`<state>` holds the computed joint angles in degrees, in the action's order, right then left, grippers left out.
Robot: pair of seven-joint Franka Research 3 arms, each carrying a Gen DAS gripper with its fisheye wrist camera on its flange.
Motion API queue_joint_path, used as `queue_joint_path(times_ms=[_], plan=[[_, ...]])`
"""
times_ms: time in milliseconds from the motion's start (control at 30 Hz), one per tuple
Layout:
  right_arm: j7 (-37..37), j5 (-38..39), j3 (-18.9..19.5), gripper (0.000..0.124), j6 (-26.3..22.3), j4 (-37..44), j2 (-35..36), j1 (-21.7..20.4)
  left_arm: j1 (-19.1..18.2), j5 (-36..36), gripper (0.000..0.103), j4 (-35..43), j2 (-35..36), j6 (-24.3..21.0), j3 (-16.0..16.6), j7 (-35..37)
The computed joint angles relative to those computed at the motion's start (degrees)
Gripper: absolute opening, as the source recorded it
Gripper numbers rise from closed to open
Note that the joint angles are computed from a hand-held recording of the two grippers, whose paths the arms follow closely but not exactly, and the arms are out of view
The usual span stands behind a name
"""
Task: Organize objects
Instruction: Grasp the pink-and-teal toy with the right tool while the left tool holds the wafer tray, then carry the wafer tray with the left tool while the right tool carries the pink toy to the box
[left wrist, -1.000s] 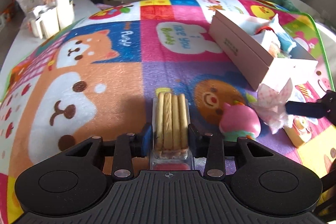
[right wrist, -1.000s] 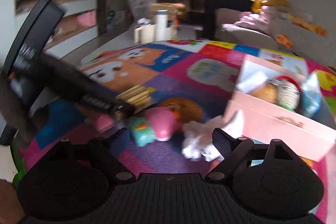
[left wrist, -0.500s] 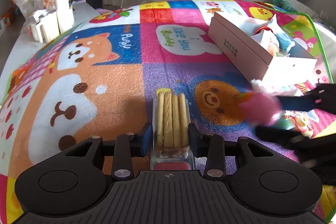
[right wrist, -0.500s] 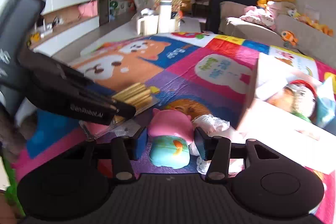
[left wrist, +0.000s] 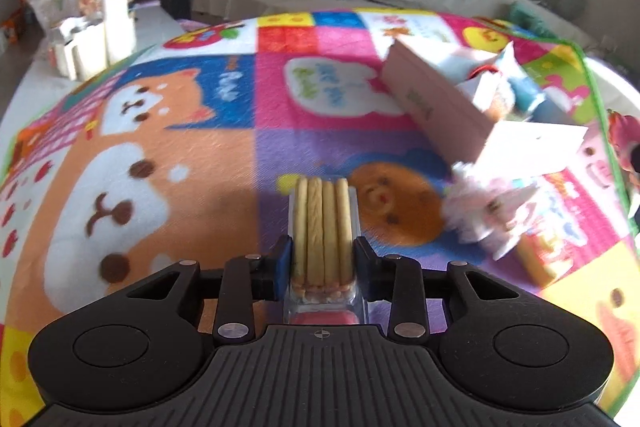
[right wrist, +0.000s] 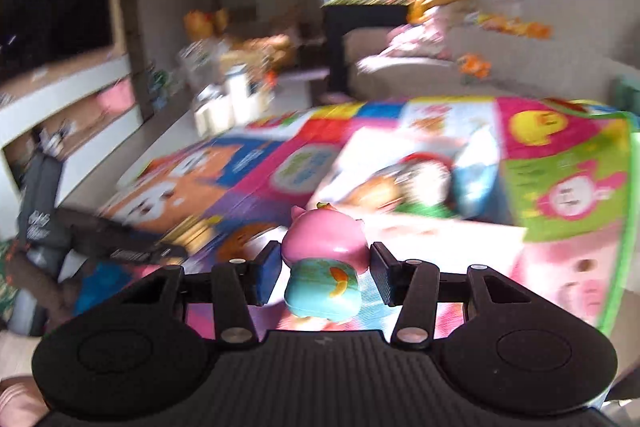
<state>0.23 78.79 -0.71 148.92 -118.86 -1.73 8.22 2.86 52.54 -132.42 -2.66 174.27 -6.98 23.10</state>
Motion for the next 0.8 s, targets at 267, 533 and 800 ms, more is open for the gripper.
queue_joint_path(times_ms=[267, 533, 800], plan=[[-1.0, 8.0, -0.8, 0.048, -0.2, 3.7, 3.9, -2.9, -2.8, -9.3, 0.035, 14.5, 6.9, 1.3, -0.3, 14.4], [-0.3, 8.4, 0.1, 0.048, 0.5, 5.6, 6.9, -4.5, 0.2, -27.6, 0.036, 45.6, 28.4, -7.5, -11.1, 44.5], [2.3, 7.4, 1.0, 0.048, 1.4, 7.9, 9.3, -5.7, -10.5, -32.5, 0.038, 73.6, 48.2, -22.9, -3.9, 49.2]])
